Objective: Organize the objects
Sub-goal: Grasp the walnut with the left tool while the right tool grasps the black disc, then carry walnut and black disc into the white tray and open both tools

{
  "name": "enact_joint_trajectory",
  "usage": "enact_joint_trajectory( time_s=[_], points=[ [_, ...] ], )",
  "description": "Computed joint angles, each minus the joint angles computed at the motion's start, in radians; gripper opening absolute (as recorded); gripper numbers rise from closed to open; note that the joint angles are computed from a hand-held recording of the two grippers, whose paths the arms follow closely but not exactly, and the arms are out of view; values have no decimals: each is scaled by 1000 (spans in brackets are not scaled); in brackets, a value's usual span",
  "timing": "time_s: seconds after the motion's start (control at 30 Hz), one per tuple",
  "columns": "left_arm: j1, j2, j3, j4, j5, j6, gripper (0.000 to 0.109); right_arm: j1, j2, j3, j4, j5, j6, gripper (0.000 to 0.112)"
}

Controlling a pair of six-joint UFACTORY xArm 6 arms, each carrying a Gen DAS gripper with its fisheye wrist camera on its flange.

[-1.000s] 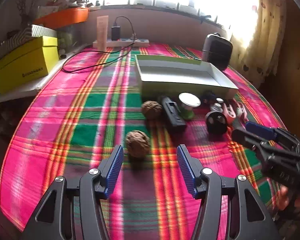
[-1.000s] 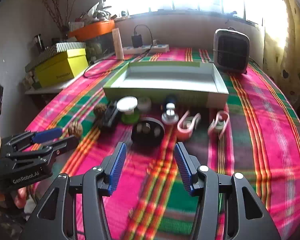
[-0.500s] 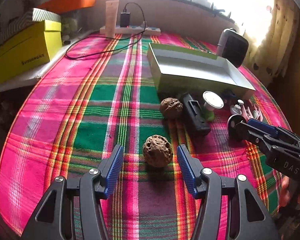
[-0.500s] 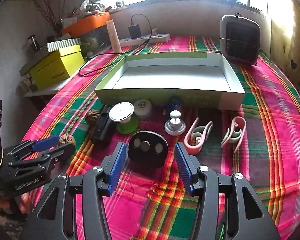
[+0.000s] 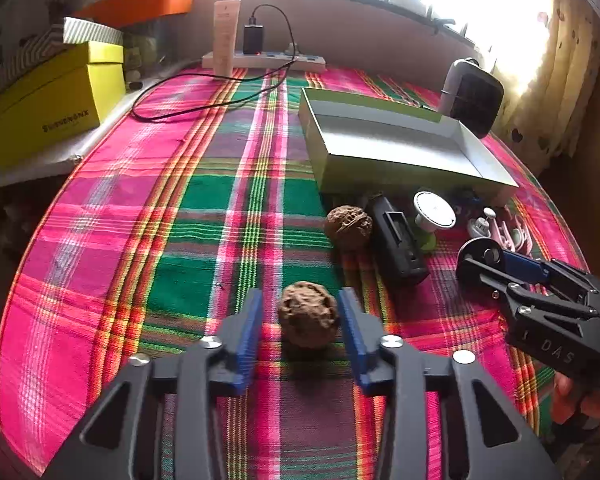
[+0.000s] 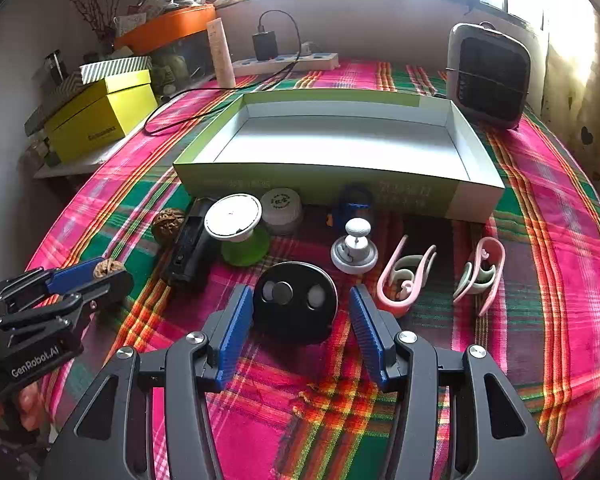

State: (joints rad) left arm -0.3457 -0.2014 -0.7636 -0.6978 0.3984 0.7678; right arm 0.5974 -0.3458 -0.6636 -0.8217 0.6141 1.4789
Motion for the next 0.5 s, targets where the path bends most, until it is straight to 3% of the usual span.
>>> enact_joint_trajectory(
  time_s=[0.2,0.5],
  points=[
    [-2,8,-12,6,8,-7,30,4,-1,0,-14,-5,8,31],
    [-10,5,-36,-48,38,48,29,7,-21,12,-63,-29,54,28]
  ],
)
